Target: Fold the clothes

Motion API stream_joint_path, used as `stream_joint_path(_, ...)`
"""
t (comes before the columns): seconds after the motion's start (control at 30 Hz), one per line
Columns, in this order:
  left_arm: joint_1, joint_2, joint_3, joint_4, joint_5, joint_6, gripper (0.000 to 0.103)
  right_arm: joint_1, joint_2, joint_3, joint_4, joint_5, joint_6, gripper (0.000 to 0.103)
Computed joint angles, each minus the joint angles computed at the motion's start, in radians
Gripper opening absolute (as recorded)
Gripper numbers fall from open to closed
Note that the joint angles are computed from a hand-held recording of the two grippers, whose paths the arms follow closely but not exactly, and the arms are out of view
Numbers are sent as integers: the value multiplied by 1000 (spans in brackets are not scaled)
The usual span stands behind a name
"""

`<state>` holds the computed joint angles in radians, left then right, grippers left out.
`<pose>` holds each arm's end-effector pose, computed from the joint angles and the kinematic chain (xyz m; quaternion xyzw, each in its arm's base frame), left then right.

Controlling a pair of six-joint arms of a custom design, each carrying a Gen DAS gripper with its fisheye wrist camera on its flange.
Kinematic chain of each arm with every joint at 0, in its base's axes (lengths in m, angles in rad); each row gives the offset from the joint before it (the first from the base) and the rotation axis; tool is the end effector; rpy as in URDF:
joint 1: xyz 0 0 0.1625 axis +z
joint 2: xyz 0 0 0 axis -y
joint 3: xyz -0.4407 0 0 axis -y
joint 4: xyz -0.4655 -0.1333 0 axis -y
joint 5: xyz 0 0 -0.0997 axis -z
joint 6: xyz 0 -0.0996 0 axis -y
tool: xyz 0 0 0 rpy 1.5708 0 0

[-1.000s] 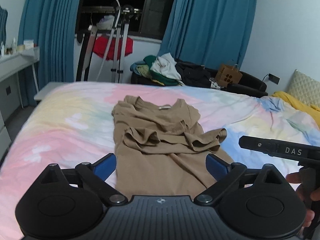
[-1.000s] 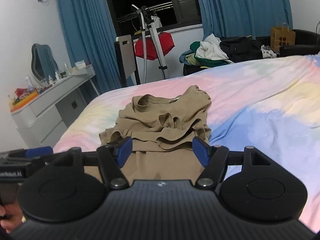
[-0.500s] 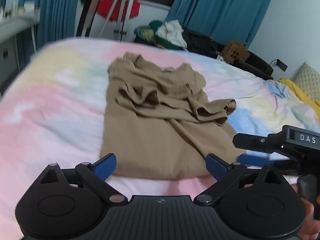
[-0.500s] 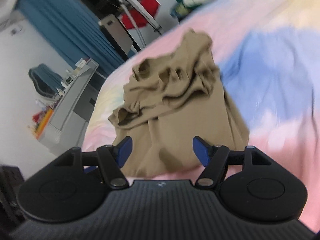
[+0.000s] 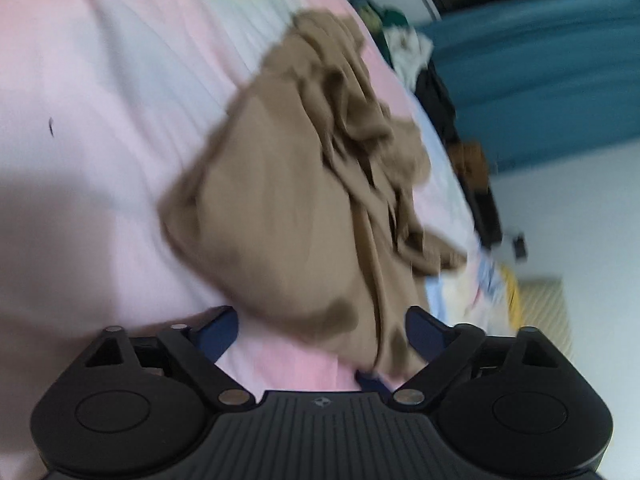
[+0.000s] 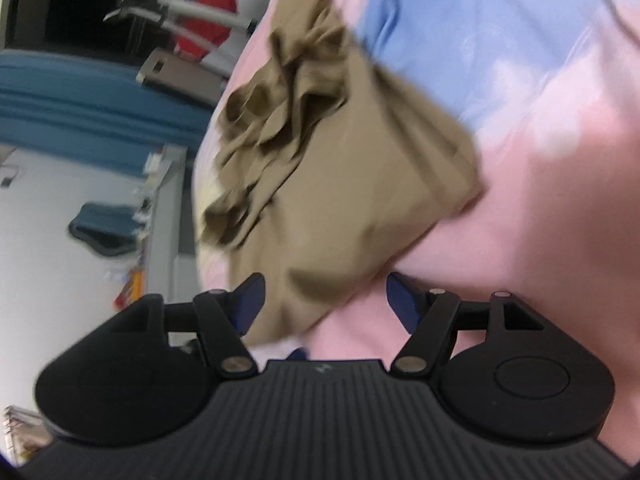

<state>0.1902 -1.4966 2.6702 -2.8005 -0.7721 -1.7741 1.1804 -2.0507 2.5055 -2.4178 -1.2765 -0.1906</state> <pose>-0.2718 -0.2607 0.1089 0.1907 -0.9011 0.3885 0.0284 0.0194 -0.3792 0.2990 0.0683 0.9682 -0.2259 0.0826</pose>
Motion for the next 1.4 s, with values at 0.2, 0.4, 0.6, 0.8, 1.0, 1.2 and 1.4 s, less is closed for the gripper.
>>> stream_joint_path(0.2,3,-29,13,84,61,-99,30,7,19,31,-169,-54,32,30)
stream_joint_path(0.4,-47,-65,30,110,150,-145,11,-1,-9,65,-263,-28,26,18)
stream_joint_path(0.6,-73,-57,11,158,196,-127,10,-48,-37,52,-223,57,36,19)
stream_joint_path(0.8,-52,-79,10,225,176,-177,10,-130,23,9,-74,158,148,34)
stream_joint_path(1.0,-60,-112,17,257,171,-192,10,-97,34,16,-160,92,175,34)
stream_joint_path(1.2,-87,-137,20,270,194,-200,10,-57,23,30,-275,85,109,16)
stream_joint_path(1.4,-158,-198,-26,394,251,-267,9,-28,-64,13,-228,153,69,14)
